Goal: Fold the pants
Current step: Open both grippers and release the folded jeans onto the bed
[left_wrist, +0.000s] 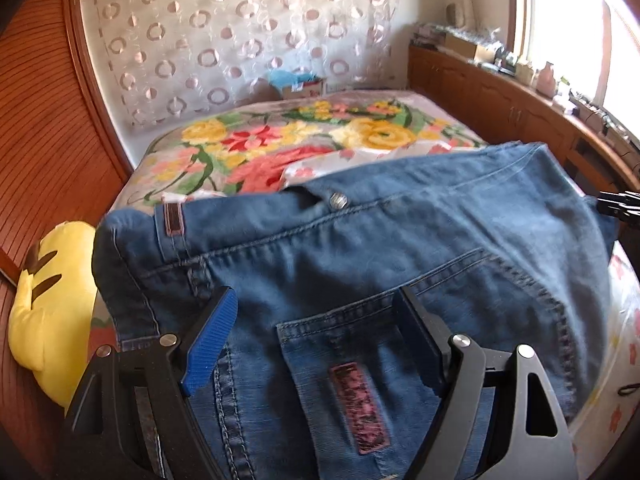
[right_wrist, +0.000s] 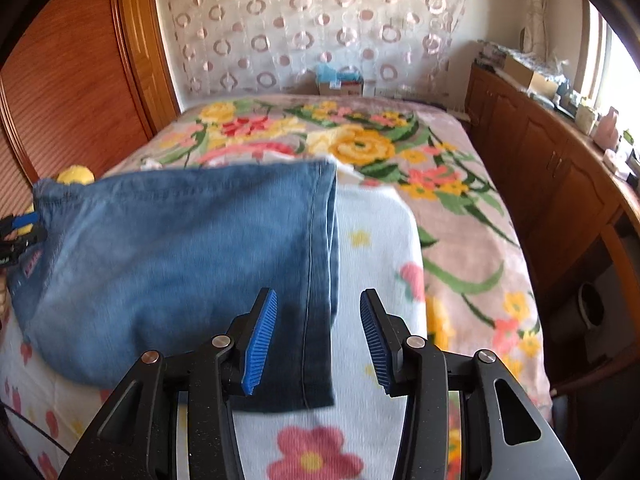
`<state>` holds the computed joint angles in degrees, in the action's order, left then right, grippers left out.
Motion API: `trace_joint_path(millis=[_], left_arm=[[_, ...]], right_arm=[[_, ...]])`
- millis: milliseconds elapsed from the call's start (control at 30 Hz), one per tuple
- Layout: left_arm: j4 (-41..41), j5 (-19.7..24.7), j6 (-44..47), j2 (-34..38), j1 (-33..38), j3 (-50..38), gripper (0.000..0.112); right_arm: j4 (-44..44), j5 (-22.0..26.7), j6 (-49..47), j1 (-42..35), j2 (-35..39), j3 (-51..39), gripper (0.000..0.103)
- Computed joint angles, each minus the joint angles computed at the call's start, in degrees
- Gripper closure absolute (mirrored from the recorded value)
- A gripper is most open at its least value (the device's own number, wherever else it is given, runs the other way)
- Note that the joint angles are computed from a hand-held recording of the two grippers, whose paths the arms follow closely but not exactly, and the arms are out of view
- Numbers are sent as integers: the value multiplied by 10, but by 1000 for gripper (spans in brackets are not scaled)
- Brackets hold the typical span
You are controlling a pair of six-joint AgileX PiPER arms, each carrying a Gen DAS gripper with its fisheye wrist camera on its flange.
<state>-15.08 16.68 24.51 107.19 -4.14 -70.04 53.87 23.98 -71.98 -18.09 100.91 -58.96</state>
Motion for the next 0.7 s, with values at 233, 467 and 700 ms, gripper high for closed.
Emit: trace_joint_path(millis=[233, 467, 700], left_arm=[[-58, -10, 48, -6, 9, 17, 31], [-41, -15, 33, 0, 8, 18, 31], [-76, -23, 66, -24, 20, 41, 31]], right_arm=[[19, 17, -14, 1, -12, 11, 85], [90, -29, -76, -14, -39, 34, 99], [3, -16, 25, -9, -26, -6, 79]])
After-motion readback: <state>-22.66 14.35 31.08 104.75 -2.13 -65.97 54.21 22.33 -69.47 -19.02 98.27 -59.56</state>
